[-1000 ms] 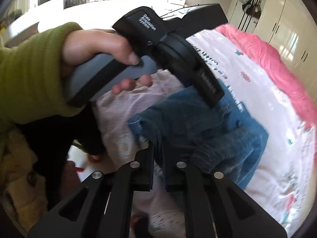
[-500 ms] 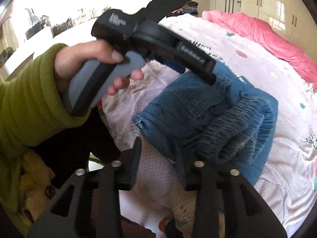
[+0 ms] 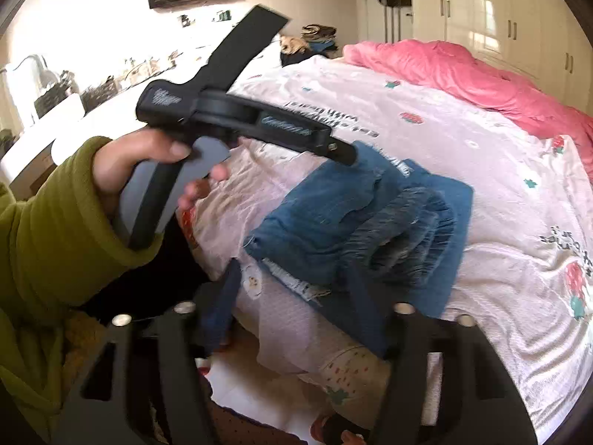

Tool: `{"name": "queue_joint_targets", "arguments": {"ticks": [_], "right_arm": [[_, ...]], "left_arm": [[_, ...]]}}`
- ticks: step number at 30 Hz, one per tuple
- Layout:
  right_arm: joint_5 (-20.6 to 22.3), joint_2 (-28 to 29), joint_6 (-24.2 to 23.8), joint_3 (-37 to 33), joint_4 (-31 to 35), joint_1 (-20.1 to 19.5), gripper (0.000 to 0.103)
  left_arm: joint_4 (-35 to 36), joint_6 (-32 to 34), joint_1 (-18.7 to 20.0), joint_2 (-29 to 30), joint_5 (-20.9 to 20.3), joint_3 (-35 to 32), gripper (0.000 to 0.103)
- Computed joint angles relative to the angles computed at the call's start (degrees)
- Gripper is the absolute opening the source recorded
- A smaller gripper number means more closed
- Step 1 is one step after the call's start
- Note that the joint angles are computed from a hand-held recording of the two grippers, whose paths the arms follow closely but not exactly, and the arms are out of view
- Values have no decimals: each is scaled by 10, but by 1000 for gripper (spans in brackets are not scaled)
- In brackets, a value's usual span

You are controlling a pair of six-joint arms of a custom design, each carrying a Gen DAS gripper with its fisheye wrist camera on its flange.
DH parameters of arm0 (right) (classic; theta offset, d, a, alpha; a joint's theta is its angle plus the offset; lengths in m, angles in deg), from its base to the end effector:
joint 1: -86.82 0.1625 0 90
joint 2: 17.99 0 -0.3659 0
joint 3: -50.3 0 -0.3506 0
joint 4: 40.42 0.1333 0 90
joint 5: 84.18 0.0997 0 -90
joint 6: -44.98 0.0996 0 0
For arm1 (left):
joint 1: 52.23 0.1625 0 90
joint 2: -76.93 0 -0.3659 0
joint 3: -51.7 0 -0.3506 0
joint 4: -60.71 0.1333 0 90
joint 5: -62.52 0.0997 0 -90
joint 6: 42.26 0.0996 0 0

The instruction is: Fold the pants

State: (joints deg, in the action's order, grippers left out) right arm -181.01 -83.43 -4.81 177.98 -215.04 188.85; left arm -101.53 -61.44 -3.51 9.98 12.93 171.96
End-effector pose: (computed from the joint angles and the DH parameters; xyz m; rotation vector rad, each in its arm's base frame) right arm 0.2116 -0.4101 0.1316 1.4426 -2.4753 0.4809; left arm -0.1625 -0.4850 0.1787 0.3371 2.5473 -0.8447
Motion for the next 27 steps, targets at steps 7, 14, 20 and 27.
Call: {"name": "queue_joint_targets", "arguments": {"ticks": [7, 14, 20, 27], "right_arm": [[-2, -10, 19, 3, -34, -2, 65], [-5, -15, 50, -3, -66, -10, 65], [-23, -14, 70, -7, -93, -17, 77], [-46, 1, 90, -16, -116, -25, 78]], "left_arm": [[-5, -8, -28, -18, 15, 25, 77], [-2, -14, -44, -32, 27, 42, 81], [0, -19, -52, -38, 40, 53, 85], [7, -24, -45, -35, 41, 54, 87]]}}
